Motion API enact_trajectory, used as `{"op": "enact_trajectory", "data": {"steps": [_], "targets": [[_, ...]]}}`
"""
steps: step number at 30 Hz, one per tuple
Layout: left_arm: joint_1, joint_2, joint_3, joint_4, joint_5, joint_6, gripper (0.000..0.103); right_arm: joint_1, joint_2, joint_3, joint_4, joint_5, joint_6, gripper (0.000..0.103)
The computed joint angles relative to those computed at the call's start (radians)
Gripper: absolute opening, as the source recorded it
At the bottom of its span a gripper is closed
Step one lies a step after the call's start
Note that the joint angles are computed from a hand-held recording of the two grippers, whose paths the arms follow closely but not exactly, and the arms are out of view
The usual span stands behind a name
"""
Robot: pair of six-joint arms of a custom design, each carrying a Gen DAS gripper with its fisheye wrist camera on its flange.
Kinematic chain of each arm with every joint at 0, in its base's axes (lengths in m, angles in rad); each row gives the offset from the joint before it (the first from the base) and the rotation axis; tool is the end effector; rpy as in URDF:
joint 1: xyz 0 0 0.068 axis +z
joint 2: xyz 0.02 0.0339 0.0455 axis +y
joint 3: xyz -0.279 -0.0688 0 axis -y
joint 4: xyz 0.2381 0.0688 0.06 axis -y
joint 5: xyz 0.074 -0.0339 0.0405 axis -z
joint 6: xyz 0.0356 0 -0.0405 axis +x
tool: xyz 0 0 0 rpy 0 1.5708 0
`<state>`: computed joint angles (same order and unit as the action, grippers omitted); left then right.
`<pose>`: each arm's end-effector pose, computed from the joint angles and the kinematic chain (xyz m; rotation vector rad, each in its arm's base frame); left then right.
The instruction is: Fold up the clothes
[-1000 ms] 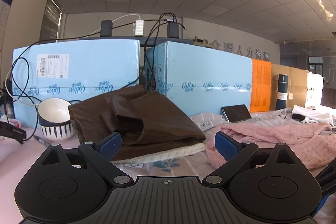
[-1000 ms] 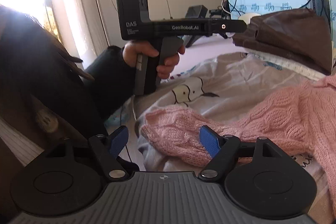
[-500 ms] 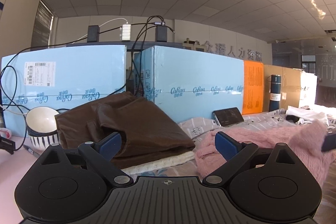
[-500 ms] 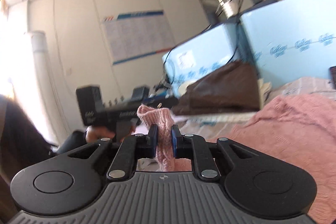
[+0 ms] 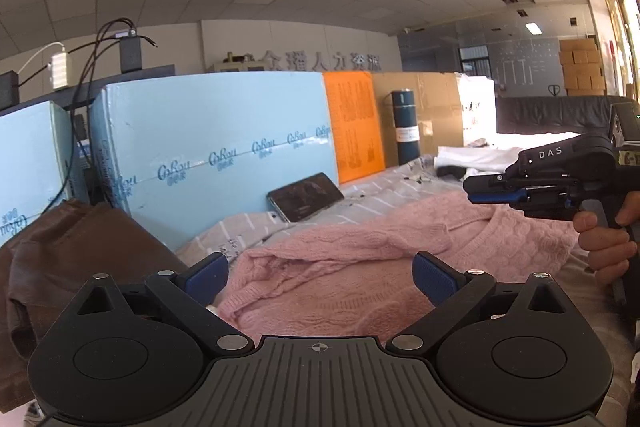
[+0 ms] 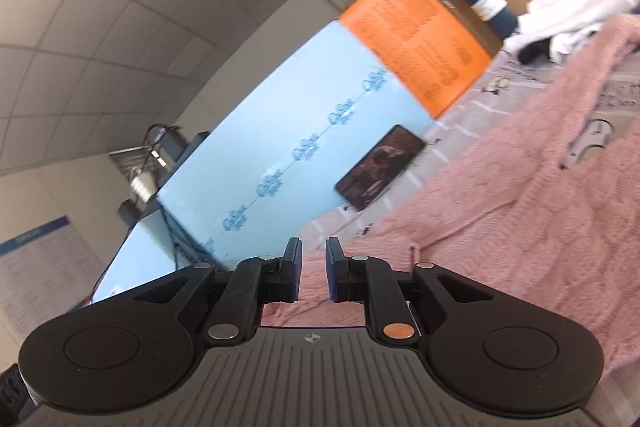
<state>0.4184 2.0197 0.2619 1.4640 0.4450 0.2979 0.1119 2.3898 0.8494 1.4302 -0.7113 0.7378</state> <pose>0.2414 0.0906 0.0890 0.1945 1.8258 0.0874 0.3863 0.0668 0.0568 -0.0147 1.8092 1.2147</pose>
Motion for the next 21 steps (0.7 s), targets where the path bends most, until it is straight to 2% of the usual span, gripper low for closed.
{"op": "enact_trajectory", "data": {"steps": [3, 4, 5, 6, 8, 10, 11, 13, 15, 17, 19, 21], "targets": [[-0.006, 0.006, 0.021, -0.044, -0.025, 0.002, 0.100, -0.013, -0.040, 0.019, -0.185, -0.048, -0.148, 0.016], [-0.004, 0.007, 0.024, -0.050, -0.032, -0.003, 0.100, -0.014, -0.055, 0.020, -0.237, -0.065, -0.202, 0.035], [0.000, 0.009, 0.027, -0.050, -0.035, -0.010, 0.100, -0.004, -0.076, 0.024, -0.301, -0.068, -0.271, 0.049], [0.002, 0.011, 0.028, -0.049, -0.038, -0.015, 0.100, 0.007, -0.097, 0.031, -0.367, -0.068, -0.340, 0.058], [0.005, 0.015, 0.030, -0.049, -0.045, -0.022, 0.100, 0.030, -0.137, 0.049, -0.508, -0.058, -0.481, 0.057], [0.006, 0.018, 0.033, -0.051, -0.046, -0.026, 0.100, 0.070, -0.168, 0.092, -0.698, 0.000, -0.630, 0.057], [0.007, 0.019, 0.035, -0.053, -0.046, -0.028, 0.100, 0.085, -0.169, 0.102, -0.738, 0.020, -0.675, 0.053], [0.010, 0.022, 0.035, -0.047, -0.049, -0.032, 0.100, 0.114, -0.170, 0.121, -0.805, 0.058, -0.756, 0.022], [0.015, 0.024, 0.035, -0.038, -0.052, -0.046, 0.100, 0.104, -0.167, 0.097, -0.730, 0.029, -0.731, 0.013], [0.023, 0.023, 0.039, -0.036, -0.051, -0.061, 0.100, 0.084, -0.166, 0.064, -0.611, 0.017, -0.654, 0.013], [0.028, 0.023, 0.043, -0.040, -0.036, -0.069, 0.100, 0.069, -0.172, 0.039, -0.513, 0.065, -0.578, 0.013], [0.028, 0.022, 0.050, -0.056, -0.012, -0.058, 0.100, 0.058, -0.177, 0.048, -0.524, 0.092, -0.563, 0.013]]}}
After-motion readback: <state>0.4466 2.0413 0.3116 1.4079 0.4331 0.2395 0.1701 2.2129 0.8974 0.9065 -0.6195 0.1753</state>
